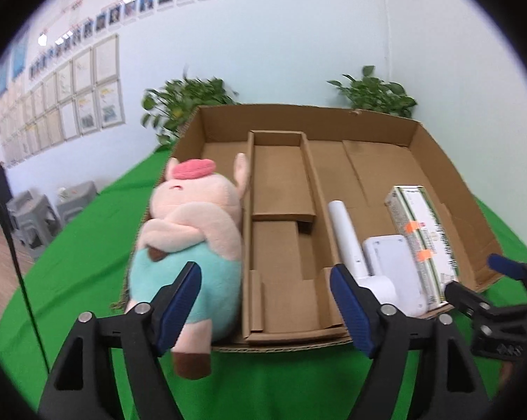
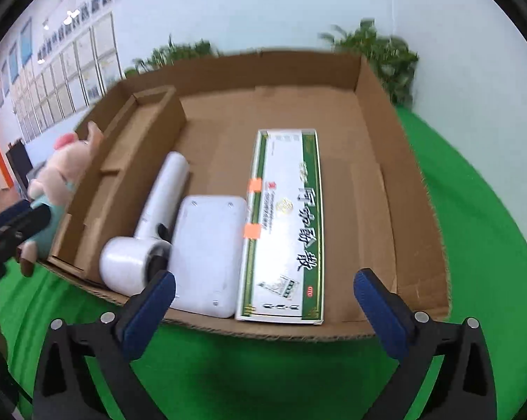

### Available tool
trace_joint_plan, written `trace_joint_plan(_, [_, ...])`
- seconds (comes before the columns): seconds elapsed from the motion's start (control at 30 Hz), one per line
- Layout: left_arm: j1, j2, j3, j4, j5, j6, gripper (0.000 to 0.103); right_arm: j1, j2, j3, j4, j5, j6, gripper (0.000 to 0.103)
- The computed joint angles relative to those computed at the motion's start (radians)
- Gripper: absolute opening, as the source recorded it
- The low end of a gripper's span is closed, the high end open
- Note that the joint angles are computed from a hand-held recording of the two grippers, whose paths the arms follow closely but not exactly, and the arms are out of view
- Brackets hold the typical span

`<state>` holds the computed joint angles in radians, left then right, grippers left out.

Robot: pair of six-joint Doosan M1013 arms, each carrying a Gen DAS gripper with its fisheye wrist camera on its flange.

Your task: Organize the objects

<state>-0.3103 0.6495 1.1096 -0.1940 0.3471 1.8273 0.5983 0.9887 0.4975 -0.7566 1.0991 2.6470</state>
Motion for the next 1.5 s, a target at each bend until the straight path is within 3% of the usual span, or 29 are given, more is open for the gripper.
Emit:
trace_joint_plan(0.07, [-0.007,-0.010,0.037,0.101,-0.067,-0.108,0.081,0.021,0.007,0.006,-0.079,-0.018,0.018,0.103])
trace_joint_plan(0.27, [-0.010,0.008,0.037,0.049,-0.075,-0.052,0.081,0.037,0.057,-0.055,-0.144,-0.019,0.087,0.103])
trace_joint_plan(0.43, [-0.024,0.012,0.062,0.272,-0.144,-0.240,0.083,0.043,0.067,-0.067,-0.149,0.037,0.106,0.103])
trace_joint_plan(0.53, [-0.031,0.014,0.064,0.391,-0.149,-0.346,0.086,0.041,0.101,-0.135,-0.119,0.064,0.059,0.103])
trace_joint_plan(0.67, [-0.029,0.017,0.057,0.310,-0.137,-0.263,0.092,0.040,0.094,-0.118,-0.119,0.054,0.069,0.103])
trace_joint_plan(0.83, [-0.034,0.023,0.045,0.339,-0.105,-0.272,0.102,0.039,0.097,-0.130,-0.107,0.067,0.056,0.103])
trace_joint_plan(1.5, [-0.031,0.021,0.046,0.296,-0.101,-0.236,0.102,0.040,0.091,-0.120,-0.107,0.066,0.059,0.103])
